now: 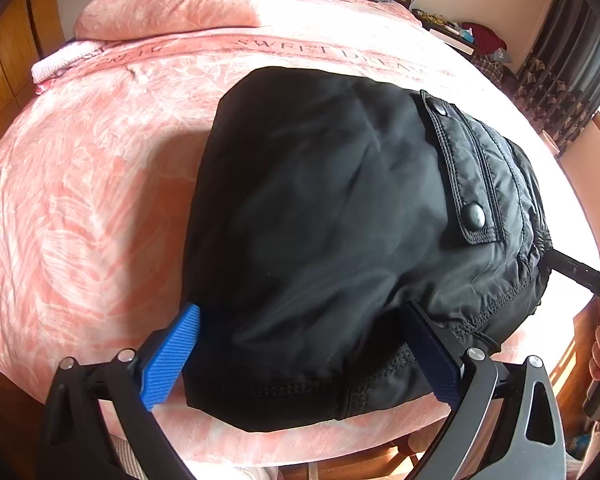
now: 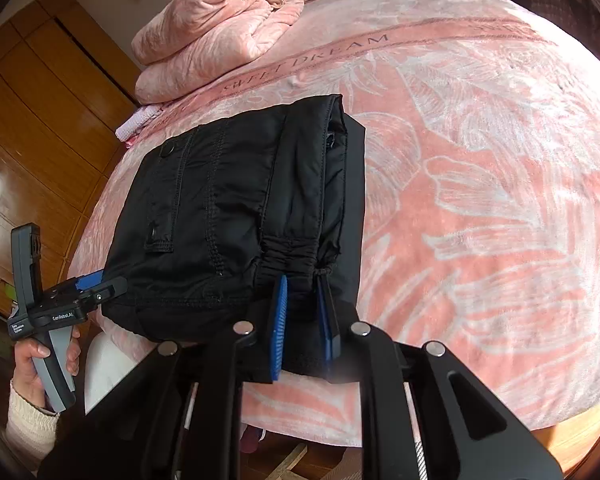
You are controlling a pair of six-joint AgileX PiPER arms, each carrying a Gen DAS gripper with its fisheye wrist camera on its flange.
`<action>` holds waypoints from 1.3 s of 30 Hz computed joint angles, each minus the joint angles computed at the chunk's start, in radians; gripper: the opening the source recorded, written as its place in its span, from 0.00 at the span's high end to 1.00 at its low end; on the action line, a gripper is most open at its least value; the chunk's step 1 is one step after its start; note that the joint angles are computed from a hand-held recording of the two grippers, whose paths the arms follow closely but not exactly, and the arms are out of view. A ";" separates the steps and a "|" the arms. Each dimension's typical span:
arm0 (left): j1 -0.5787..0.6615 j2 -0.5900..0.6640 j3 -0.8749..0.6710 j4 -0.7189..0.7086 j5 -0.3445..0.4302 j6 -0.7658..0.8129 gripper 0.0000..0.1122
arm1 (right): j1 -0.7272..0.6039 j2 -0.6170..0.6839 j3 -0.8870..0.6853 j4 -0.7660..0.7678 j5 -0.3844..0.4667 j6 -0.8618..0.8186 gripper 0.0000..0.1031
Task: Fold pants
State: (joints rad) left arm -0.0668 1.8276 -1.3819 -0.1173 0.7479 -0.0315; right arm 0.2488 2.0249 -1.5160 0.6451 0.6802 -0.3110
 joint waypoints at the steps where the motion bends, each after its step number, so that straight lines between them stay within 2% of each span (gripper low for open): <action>1: 0.007 0.000 -0.006 -0.013 0.010 0.015 0.12 | 0.002 -0.007 0.001 -0.008 -0.001 0.001 0.81; 2: 0.015 -0.001 -0.013 -0.027 0.022 0.029 0.12 | 0.008 -0.020 0.006 -0.027 -0.008 0.010 0.79; 4: 0.043 -0.007 -0.019 -0.064 0.039 0.061 0.12 | 0.013 -0.042 0.009 -0.069 -0.009 0.035 0.68; 5: 0.063 -0.012 -0.018 -0.094 0.047 0.083 0.12 | 0.009 -0.052 0.018 -0.057 -0.011 0.027 0.66; 10: 0.187 -0.021 -0.017 -0.301 0.125 0.256 0.12 | -0.066 -0.076 0.077 0.204 0.025 -0.126 0.52; 12: 0.231 -0.007 -0.024 -0.357 0.159 0.302 0.12 | -0.087 -0.066 0.085 0.271 0.040 -0.157 0.50; 15: 0.270 0.016 -0.036 -0.354 0.169 0.287 0.12 | -0.083 -0.046 0.071 0.244 0.045 -0.123 0.50; 17: 0.304 0.031 -0.041 -0.402 0.179 0.323 0.12 | -0.082 -0.031 0.059 0.252 0.058 -0.128 0.49; 19: 0.339 0.065 -0.062 -0.484 0.220 0.374 0.12 | -0.085 -0.013 0.045 0.269 0.077 -0.136 0.44; 21: 0.356 0.099 -0.088 -0.543 0.265 0.405 0.12 | -0.092 0.007 0.033 0.296 0.097 -0.149 0.44; 28: 0.356 0.230 -0.191 -0.565 0.327 0.411 0.12 | -0.134 0.082 -0.010 0.376 0.179 -0.178 0.30; 35: 0.381 0.352 -0.270 -0.720 0.434 0.491 0.12 | -0.163 0.161 -0.049 0.449 0.250 -0.199 0.27; 39: 0.369 0.417 -0.322 -0.757 0.466 0.509 0.12 | -0.177 0.206 -0.077 0.493 0.299 -0.210 0.25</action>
